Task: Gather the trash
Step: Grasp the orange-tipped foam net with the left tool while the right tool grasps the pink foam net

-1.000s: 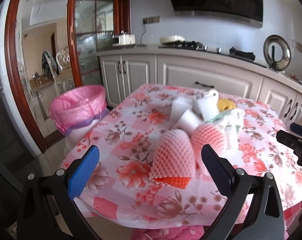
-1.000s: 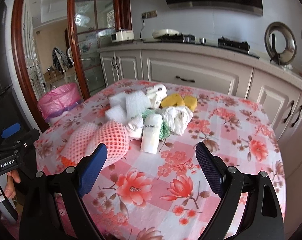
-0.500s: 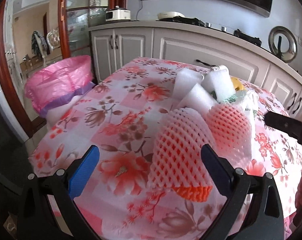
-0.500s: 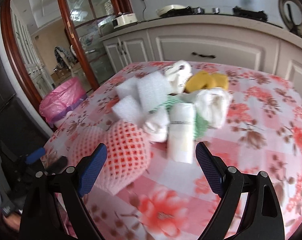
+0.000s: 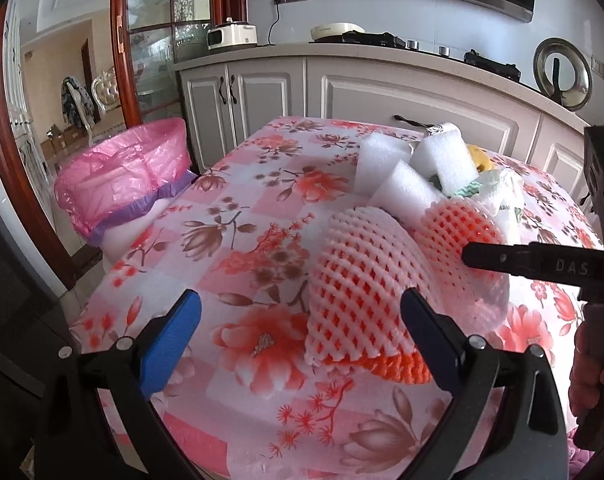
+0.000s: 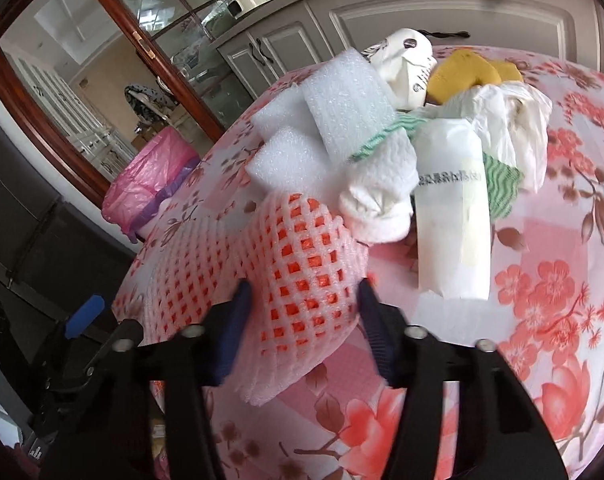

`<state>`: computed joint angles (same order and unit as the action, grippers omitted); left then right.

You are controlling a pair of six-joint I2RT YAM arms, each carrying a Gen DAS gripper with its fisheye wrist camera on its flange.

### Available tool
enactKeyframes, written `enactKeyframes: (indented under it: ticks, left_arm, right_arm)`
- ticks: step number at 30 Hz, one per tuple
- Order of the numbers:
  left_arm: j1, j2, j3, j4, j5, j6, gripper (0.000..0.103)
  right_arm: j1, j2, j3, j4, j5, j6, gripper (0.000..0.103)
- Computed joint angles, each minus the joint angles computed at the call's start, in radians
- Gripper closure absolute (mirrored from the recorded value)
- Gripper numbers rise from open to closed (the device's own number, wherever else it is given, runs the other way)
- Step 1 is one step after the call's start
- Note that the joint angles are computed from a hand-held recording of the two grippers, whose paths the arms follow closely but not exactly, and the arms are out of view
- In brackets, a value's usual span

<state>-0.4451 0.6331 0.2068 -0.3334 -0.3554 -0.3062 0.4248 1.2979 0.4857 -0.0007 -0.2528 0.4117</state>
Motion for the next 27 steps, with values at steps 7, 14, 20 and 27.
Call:
enactKeyframes:
  ticks: [7, 14, 20, 27]
  left_arm:
    - [-0.091, 0.105, 0.046, 0.049, -0.010, -0.059, 0.006]
    - [-0.150, 0.369, 0.080, 0.233, -0.039, -0.079, 0.021]
    - [-0.144, 0.391, 0.045, 0.275, -0.025, -0.047, 0.070]
    - [-0.113, 0.167, 0.027, 0.150, -0.056, -0.011, 0.080]
  right_arm:
    - [-0.039, -0.263, -0.070, -0.097, 0.048, -0.061, 0.073]
    - [-0.076, -0.503, -0.095, -0.251, 0.092, -0.131, 0.074]
    - [-0.141, -0.606, -0.112, -0.328, 0.058, -0.176, 0.074]
    - [-0.111, -0.621, -0.112, -0.324, 0.079, -0.160, 0.074]
